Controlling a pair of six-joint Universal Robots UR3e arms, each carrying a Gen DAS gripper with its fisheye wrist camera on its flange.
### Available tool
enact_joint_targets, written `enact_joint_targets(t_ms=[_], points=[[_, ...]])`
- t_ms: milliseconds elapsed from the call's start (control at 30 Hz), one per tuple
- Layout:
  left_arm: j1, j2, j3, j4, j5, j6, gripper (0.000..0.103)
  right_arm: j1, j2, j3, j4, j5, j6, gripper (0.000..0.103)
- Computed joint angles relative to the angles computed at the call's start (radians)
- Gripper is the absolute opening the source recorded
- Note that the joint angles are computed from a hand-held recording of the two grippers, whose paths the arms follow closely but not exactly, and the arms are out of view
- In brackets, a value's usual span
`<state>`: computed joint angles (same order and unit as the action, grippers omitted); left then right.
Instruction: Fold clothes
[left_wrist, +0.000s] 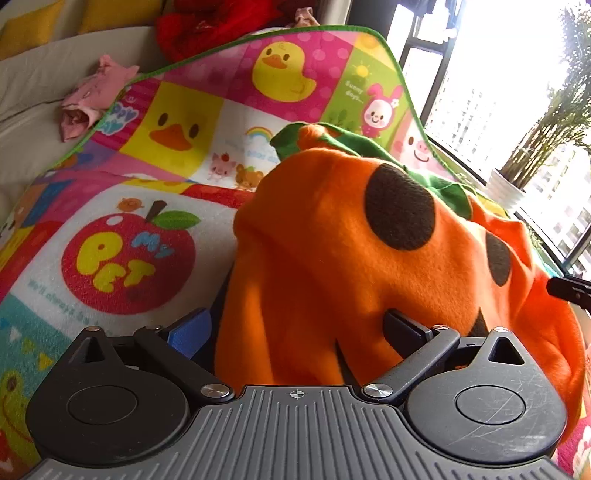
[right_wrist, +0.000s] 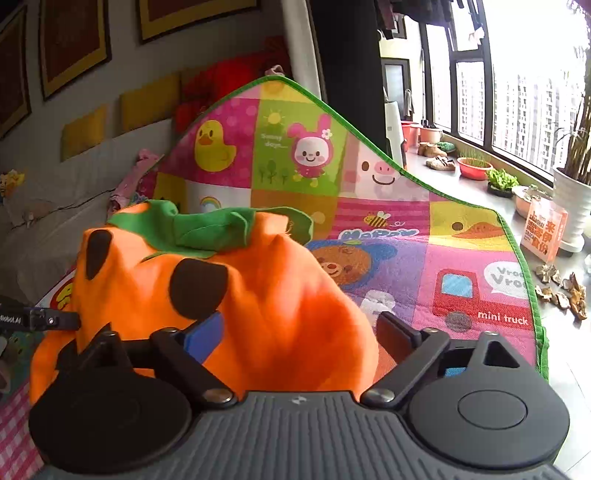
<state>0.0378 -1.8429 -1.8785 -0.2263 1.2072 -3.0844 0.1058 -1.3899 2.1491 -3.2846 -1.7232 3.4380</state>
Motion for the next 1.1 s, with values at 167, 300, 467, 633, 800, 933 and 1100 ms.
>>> enact_joint_targets(t_ms=[167,300,467,633,800,933,1100], points=[[0.010,-0.074,0.035,-0.003,-0.047,0.031,0.079,-0.093,0.150,-0.069,-0.023,0.150,0.023,0.081],[0.022,-0.051,-0.033,0.032,-0.064,0.074,0.067,-0.067,0.196,-0.092,-0.008,0.192,0.001,0.064],[0.102,0.134,-0.181,-0.122,-0.176,0.154,0.051,0.003,0.189,-0.093,0.018,0.208,-0.042,0.053],[0.257,0.475,-0.395,-0.441,-0.306,0.372,0.045,0.114,0.130,-0.018,0.032,0.238,-0.103,0.052],[0.439,0.848,-0.511,-0.846,-0.341,0.648,0.046,0.255,0.060,0.033,0.065,0.104,-0.174,0.052],[0.522,0.912,-0.518,-0.926,-0.364,0.679,0.058,0.323,0.041,0.003,0.102,-0.107,-0.186,0.052],[0.472,0.805,-0.532,-0.734,-0.384,0.555,0.077,0.328,0.097,-0.067,0.111,-0.314,-0.224,0.052]])
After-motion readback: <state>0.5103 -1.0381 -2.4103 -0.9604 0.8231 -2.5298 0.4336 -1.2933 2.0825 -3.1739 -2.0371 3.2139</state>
